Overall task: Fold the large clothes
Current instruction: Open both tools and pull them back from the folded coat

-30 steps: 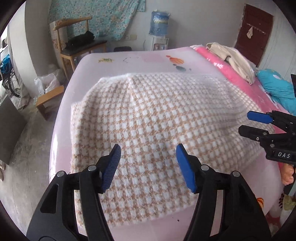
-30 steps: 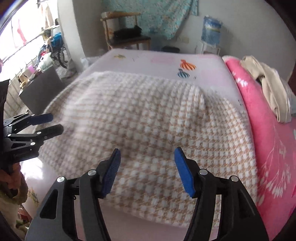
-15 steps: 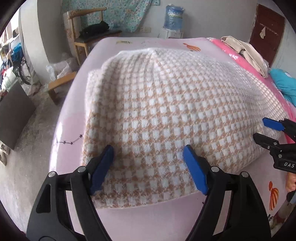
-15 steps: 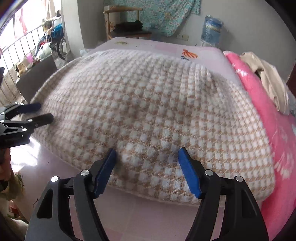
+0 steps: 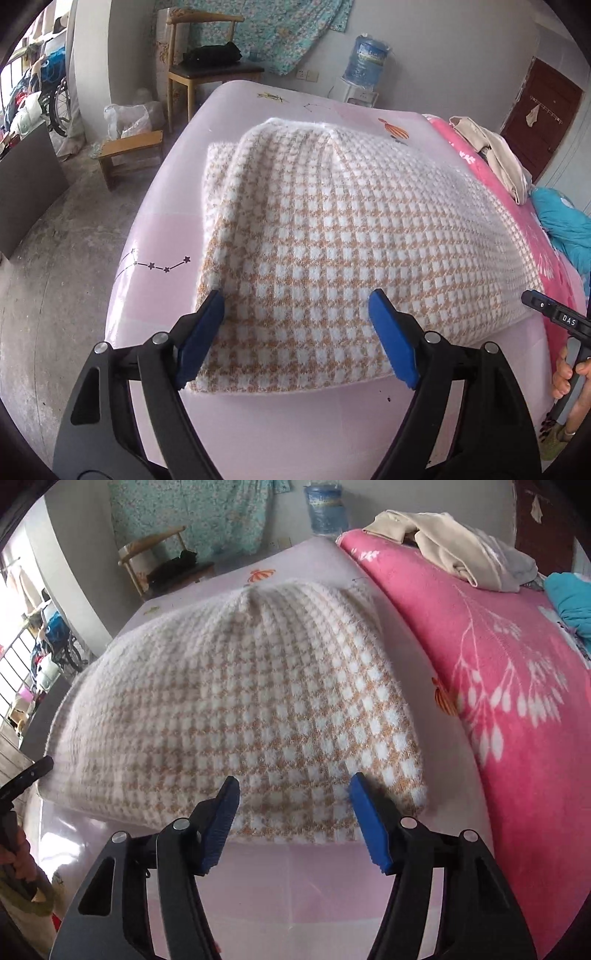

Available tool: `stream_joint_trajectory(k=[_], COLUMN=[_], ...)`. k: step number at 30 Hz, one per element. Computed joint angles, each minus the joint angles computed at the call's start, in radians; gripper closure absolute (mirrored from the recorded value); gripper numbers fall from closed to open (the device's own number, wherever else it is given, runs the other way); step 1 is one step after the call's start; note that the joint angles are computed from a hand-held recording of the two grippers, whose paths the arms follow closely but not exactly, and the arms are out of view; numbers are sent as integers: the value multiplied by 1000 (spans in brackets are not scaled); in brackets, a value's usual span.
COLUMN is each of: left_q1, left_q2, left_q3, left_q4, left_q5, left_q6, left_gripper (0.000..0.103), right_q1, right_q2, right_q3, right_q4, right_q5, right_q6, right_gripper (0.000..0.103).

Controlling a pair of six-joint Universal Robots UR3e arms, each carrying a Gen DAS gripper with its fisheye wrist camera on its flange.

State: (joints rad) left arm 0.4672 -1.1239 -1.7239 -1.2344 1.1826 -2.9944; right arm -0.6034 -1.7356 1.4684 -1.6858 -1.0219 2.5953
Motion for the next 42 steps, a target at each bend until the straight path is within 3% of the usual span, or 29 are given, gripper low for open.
stream_joint_trajectory(k=[4, 7, 9, 14, 19, 23, 26, 29, 35, 42], left_q1=[17, 7, -68, -389, -681, -785, -833, -814, -828, -855], left_q2=[98, 172, 183, 65, -70, -153, -211, -267, -285, -313], left_q3=[39, 78, 105, 227, 342, 428, 492, 576, 525, 525], left_q4=[-75, -143, -132, -54, -15, -50, -109, -247, -287, -300], left_q5=[-13, -31, 15, 289, 640, 791, 856, 817, 818, 807], left_q6=[5, 19, -19, -189, -363, -460, -487, -498, -571, -585], left_gripper=[26, 18, 14, 8, 8, 8, 8, 8, 8, 8], right_q1=[-86, -145, -172, -261, -325, -467, -413, -285, -47, 117], right_q2=[-91, -174, -234, -377, -481, -553, -558, -511, -399, -335], right_q3=[-21, -30, -36, -65, -99, -166, -126, -87, -42, -2], right_q4=[156, 293, 358, 456, 455, 632, 505, 379, 217, 91], right_q5=[75, 106, 115, 179, 217, 311, 271, 191, 6, -141], right_q6=[-76, -169, -222, -325, -373, -529, -417, -295, -82, 30], right_gripper=[34, 29, 25, 8, 6, 6, 6, 6, 6, 6])
